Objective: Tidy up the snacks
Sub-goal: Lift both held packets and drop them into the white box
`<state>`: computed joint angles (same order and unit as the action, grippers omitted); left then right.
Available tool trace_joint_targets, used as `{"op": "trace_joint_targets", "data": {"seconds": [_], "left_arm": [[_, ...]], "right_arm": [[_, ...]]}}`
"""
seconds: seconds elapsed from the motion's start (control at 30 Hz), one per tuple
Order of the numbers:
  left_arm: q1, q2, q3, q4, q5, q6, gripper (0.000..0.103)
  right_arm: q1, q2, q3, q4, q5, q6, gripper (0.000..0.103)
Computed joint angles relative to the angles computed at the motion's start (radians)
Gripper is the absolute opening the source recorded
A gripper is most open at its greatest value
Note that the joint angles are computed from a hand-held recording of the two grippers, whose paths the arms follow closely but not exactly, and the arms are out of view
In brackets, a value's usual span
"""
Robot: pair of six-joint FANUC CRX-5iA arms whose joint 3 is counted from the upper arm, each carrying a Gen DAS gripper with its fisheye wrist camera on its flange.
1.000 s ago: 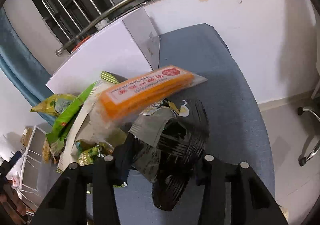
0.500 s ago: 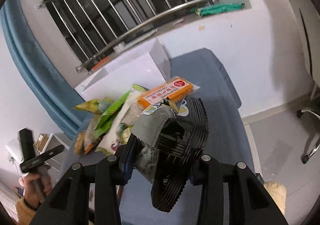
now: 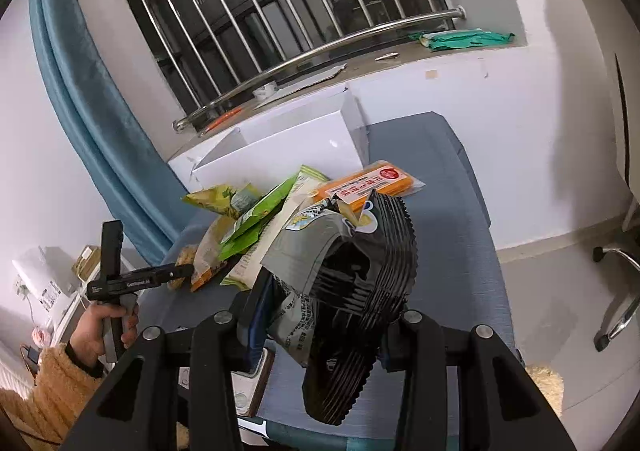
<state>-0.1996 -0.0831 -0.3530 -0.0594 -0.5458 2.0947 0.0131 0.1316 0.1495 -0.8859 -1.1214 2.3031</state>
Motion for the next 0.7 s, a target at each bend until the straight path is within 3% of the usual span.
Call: {"op": "trace_joint_targets", "data": {"seconds": [0.1,0.33,0.53,0.6,0.7], "left_arm": [[-0.056,-0.019,0.048,-0.156,-0.057,0.136,0.076],[-0.131,-0.119,0.096,-0.352,-0.034,0.313,0.076],[-0.085,-0.046,0.248,-0.338,-0.027,0.206,0.076],[-0.034,-0.017,0.273,-0.253,0.005,0.127,0.076],[0.033,0.068,0.343,-0.13,0.034,0.015,0.076]], "right_arm": [[0.007,0.004,0.006,-0.004,-0.007,0.002,0.046],[0.015,0.028,0.067,-0.077,-0.056,0.016,0.046],[0.113,0.102,0.223,-0.037,-0.012,-0.068,0.047],[0.143,0.147,0.299,-0.036,-0.011,-0.089,0.047],[0.228,0.249,0.457,0.085,0.014,-0.233,0.048]]}}
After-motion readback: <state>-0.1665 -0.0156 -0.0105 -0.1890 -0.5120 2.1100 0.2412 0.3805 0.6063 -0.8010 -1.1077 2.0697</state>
